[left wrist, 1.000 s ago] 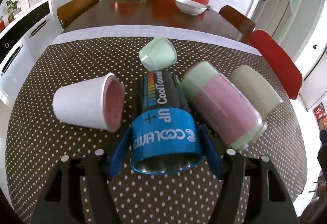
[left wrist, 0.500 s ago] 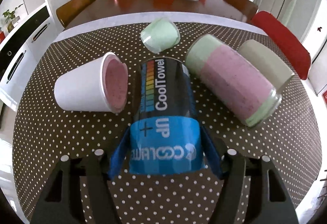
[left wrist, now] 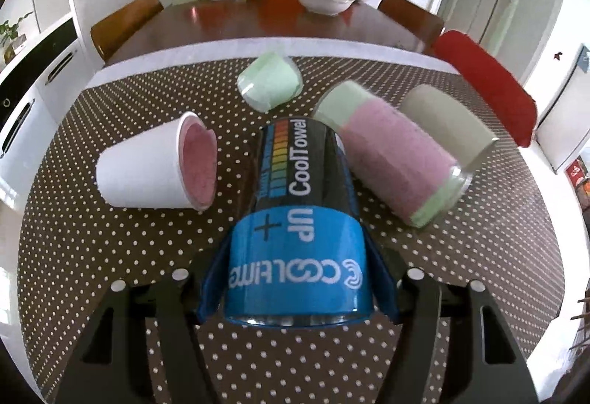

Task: Flip cup upside down
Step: 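Lift the CoolTowel can with the left gripper and carry it toward the right gripper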

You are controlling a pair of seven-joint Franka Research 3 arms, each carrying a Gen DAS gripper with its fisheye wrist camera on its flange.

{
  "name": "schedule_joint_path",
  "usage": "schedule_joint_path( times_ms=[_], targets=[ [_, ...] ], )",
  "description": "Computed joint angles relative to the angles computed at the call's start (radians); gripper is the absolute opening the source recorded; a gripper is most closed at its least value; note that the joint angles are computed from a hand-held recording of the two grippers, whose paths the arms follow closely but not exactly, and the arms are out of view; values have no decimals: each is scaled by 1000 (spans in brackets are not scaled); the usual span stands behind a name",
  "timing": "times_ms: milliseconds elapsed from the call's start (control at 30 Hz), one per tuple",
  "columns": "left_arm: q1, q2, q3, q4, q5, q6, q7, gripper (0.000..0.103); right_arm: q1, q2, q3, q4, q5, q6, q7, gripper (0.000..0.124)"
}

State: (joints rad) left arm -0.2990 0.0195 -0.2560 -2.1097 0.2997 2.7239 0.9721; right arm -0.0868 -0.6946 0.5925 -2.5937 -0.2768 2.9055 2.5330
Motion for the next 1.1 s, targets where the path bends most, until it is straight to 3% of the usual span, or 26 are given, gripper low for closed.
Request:
schedule_joint_path(
  times_ms=[267, 567, 667, 933, 1100],
  targets=[
    [-17, -179, 2, -155, -64, 78, 64, 65, 28, -54, 2, -15, 7, -27, 8, 97],
    [-125, -427, 29, -363, -164, 116, 150, 65, 89, -149, 11, -45, 20, -110, 23, 97],
    [-139, -479, 10, -429, -163, 129, 128, 65, 127, -176, 14, -64, 29, -145, 39, 97],
    [-149, -493, -14, -534, -137, 218, 41, 65, 203, -235, 43, -86, 21, -225, 87, 97],
    [-174, -460, 3, -553, -123, 254, 37, 65, 228, -260, 59, -97, 12, -250, 129, 97]
  ],
)
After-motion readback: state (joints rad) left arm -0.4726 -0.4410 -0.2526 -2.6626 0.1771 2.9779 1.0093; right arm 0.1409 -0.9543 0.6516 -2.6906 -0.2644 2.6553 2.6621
